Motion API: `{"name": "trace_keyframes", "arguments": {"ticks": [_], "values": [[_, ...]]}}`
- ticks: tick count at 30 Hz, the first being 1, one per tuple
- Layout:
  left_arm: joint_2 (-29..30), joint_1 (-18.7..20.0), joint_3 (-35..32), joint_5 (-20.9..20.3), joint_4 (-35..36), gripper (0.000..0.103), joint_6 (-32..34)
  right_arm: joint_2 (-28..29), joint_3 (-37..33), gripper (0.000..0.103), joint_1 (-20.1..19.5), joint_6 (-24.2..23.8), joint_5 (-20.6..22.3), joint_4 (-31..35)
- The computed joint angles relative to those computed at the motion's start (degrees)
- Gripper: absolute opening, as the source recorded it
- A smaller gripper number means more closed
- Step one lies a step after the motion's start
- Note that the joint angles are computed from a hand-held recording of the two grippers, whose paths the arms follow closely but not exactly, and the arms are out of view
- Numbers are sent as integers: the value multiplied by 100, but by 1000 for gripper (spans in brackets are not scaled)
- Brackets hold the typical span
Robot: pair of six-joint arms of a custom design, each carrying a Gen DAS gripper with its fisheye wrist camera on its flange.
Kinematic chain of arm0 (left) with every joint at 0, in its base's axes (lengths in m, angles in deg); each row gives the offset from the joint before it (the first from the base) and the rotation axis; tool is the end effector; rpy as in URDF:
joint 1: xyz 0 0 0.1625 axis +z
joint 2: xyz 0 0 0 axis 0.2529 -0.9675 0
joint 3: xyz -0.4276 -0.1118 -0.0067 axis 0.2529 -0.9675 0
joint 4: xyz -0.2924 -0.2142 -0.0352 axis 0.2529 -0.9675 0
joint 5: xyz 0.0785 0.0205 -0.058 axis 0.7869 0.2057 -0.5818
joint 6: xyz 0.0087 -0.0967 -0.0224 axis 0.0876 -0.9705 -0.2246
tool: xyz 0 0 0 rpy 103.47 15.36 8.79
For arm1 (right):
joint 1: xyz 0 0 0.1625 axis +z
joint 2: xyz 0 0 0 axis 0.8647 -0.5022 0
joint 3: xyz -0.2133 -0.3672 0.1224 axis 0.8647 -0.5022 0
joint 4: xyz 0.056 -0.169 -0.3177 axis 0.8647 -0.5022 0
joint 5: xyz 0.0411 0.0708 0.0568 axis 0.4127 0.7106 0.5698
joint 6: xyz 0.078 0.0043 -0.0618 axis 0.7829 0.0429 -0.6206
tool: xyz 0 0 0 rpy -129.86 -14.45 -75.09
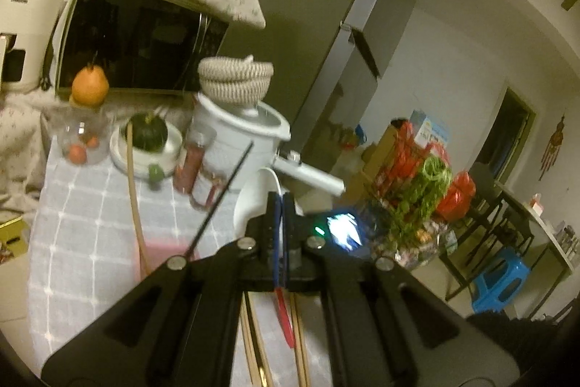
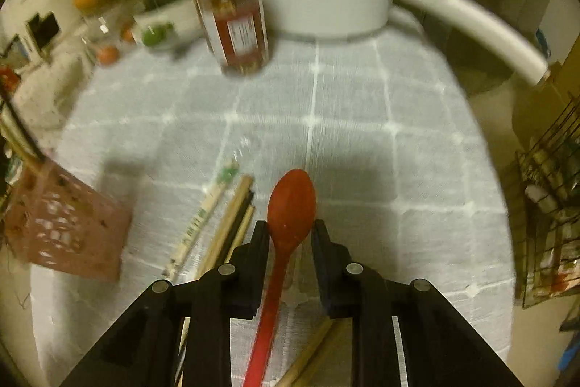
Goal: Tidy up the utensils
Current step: 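Lift both spoons and carry them toward the pink basket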
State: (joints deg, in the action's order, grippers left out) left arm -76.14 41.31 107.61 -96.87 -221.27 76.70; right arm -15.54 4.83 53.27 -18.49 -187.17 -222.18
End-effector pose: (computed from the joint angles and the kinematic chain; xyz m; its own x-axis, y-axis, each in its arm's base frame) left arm -0.1683 -0.5157 0.3859 -0.8219 0.5316 -0.2048 0.5062 0.5164 -0.6907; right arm 0.3162 -0.5900 0.0718 -0.7419 0.0480 0.6688 -0.2930 0.8739 -0.3878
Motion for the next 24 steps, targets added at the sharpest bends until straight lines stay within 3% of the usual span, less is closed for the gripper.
{"name": "trace_keyframes", "arguments": {"ticks": [4, 8, 12, 19, 24], "values": [[338, 122, -238, -110, -449, 1, 206, -194, 354, 24, 171, -523, 3, -1052], [677, 210, -388, 55, -902, 1, 371, -289, 527, 23, 279, -913, -9, -1826], [956, 370, -526, 138, -1162, 1, 401, -321, 496, 23, 328, -1130, 103, -2100], [1170, 705, -626, -176, -1328, 1, 36, -341, 515, 23, 375, -1247, 222, -2339], [1202, 750, -541, -6, -1427, 1, 82, -286, 481, 23, 476, -1372, 324, -2610]]}}
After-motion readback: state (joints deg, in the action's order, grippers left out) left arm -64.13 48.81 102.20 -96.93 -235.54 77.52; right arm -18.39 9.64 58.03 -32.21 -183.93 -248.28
